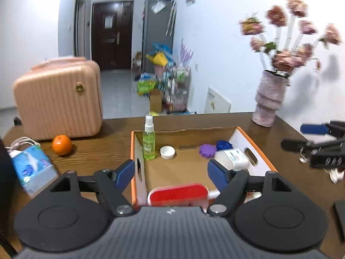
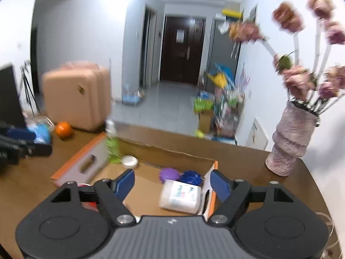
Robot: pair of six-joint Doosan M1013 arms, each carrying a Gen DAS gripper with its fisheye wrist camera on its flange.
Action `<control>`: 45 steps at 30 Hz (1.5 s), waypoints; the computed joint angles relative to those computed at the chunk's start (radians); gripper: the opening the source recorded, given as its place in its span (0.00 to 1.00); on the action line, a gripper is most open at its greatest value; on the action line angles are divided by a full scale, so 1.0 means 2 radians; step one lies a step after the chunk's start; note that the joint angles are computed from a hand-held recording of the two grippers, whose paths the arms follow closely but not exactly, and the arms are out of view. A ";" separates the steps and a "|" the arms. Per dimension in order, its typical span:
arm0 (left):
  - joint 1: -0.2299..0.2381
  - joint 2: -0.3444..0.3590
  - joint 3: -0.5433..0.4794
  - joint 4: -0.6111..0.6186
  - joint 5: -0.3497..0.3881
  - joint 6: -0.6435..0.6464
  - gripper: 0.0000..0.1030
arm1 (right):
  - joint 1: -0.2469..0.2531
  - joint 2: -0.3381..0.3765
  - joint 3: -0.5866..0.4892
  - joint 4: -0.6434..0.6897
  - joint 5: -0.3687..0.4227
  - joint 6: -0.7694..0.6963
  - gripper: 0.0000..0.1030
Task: Organize rigid objects
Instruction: 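Withdraw both tools from the box back toward the table items, then grasp the blue-rimmed white lid with the left tool while the right tool grasps the small white spray bottle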
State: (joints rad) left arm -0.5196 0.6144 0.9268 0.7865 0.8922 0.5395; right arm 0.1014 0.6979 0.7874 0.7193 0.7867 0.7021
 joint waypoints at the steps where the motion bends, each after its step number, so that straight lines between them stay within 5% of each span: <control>1: -0.008 -0.014 0.024 0.021 -0.005 -0.018 0.77 | -0.005 -0.016 0.030 0.033 -0.011 -0.028 0.77; 9: -0.072 -0.093 0.196 0.191 -0.028 -0.202 0.86 | -0.037 -0.134 0.266 0.284 -0.059 -0.237 0.82; 14: -0.108 -0.112 0.254 0.256 0.016 -0.269 0.91 | -0.046 -0.167 0.354 0.363 -0.068 -0.327 0.85; 20: -0.133 -0.111 0.270 0.255 0.062 -0.274 0.94 | -0.056 -0.192 0.415 0.422 -0.076 -0.387 0.89; 24: -0.144 -0.107 0.272 0.248 0.089 -0.282 0.94 | -0.055 -0.200 0.436 0.419 -0.085 -0.398 0.89; 31: -0.154 -0.109 0.277 0.253 0.084 -0.286 0.98 | -0.057 -0.212 0.449 0.418 -0.099 -0.412 0.90; 36: -0.139 -0.098 0.259 0.234 0.058 -0.269 0.98 | -0.054 -0.205 0.439 0.400 -0.128 -0.376 0.89; 45: -0.097 -0.058 0.205 0.163 0.037 -0.213 0.98 | -0.049 -0.162 0.390 0.301 -0.113 -0.268 0.74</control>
State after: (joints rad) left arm -0.7139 0.4994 1.3365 1.1131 0.9669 0.1126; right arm 0.0025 0.3737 1.5671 1.3207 0.5608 0.1668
